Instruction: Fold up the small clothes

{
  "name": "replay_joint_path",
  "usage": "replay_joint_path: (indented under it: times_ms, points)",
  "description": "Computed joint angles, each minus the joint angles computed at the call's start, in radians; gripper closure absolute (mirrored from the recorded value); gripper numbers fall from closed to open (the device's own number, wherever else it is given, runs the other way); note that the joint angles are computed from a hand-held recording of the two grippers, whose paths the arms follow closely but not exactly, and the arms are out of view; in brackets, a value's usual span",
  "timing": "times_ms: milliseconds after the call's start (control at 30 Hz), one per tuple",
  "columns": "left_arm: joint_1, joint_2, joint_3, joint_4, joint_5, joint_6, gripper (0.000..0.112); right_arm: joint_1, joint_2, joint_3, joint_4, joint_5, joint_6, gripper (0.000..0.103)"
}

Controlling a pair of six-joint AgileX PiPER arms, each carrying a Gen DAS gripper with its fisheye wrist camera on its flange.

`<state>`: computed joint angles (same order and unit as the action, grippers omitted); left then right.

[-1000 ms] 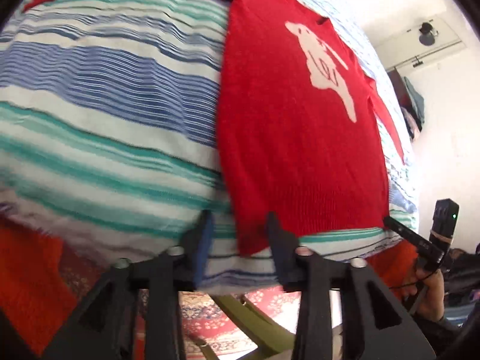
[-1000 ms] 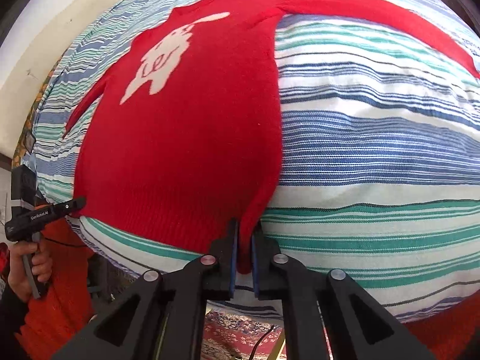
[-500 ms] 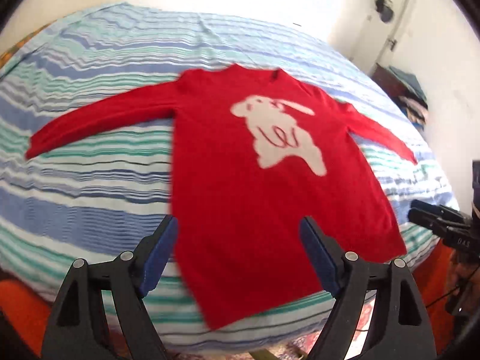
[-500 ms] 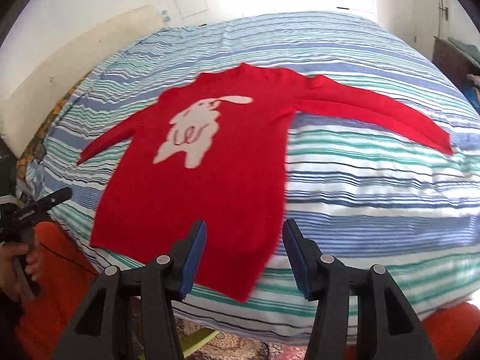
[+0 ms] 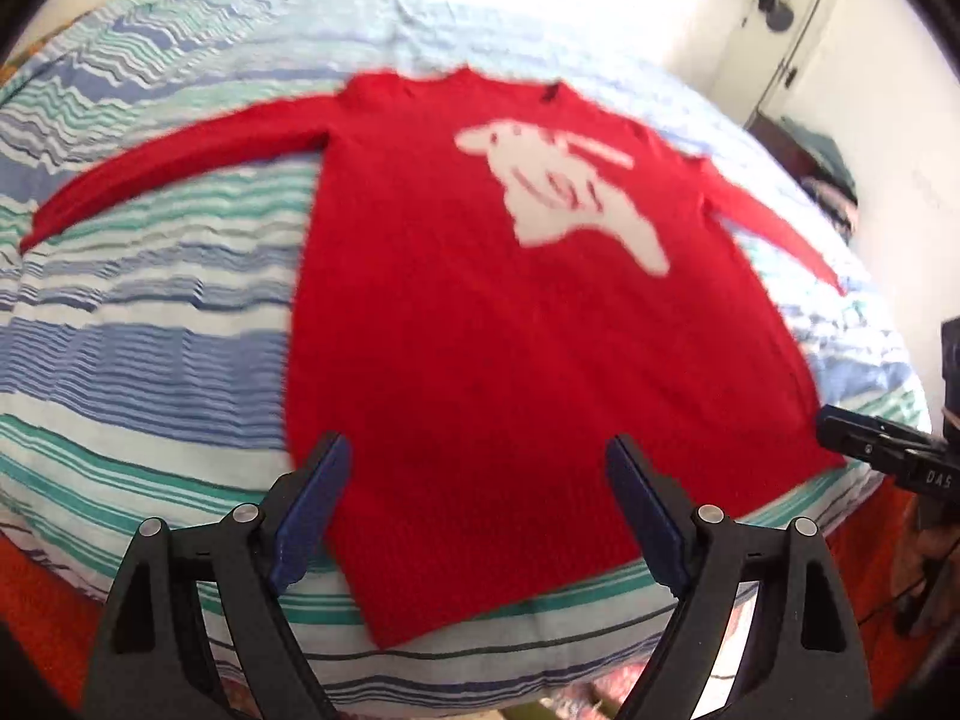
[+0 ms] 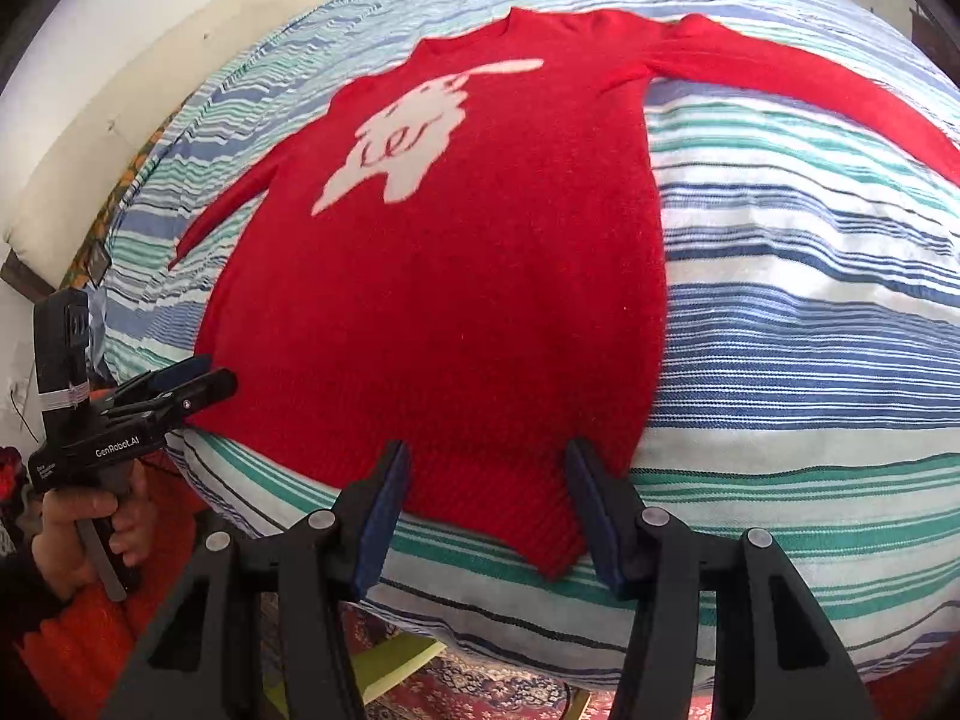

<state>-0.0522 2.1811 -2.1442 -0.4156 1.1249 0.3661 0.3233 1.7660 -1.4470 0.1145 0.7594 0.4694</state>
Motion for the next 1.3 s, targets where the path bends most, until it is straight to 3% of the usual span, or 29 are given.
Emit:
replay_joint_path:
  times_ms: [100,167,300,433,733,1000,1300]
  points:
    - [0.023,-0.023,0.025,0.004,-0.073,-0.043,0.022,0.034,-0.086,0.065,-0.205,-0.089,0.183,0.047]
    - [0.036,0.006,-0.018,0.023,-0.057,-0.092,0.022,0.049,-0.127,0.103,-0.366,-0.114,0.356,0.033]
    - [0.055,0.067,-0.120,0.068,-0.020,-0.225,0.022,0.010,-0.170,0.165,-0.465,-0.114,0.542,0.033]
    - [0.060,0.073,-0.117,0.111,-0.055,-0.277,0.022,-0.050,-0.192,0.228,-0.425,-0.137,0.618,0.033]
    - [0.076,0.137,-0.206,0.156,-0.006,-0.357,0.022,-0.128,-0.217,0.300,-0.360,-0.179,0.636,0.033]
    - [0.085,0.172,-0.262,0.165,0.022,-0.382,0.022,-0.214,-0.242,0.424,-0.156,-0.349,0.557,0.033]
    - [0.095,0.172,-0.274,0.168,0.028,-0.373,0.022,-0.185,-0.222,0.397,-0.234,-0.320,0.613,0.031]
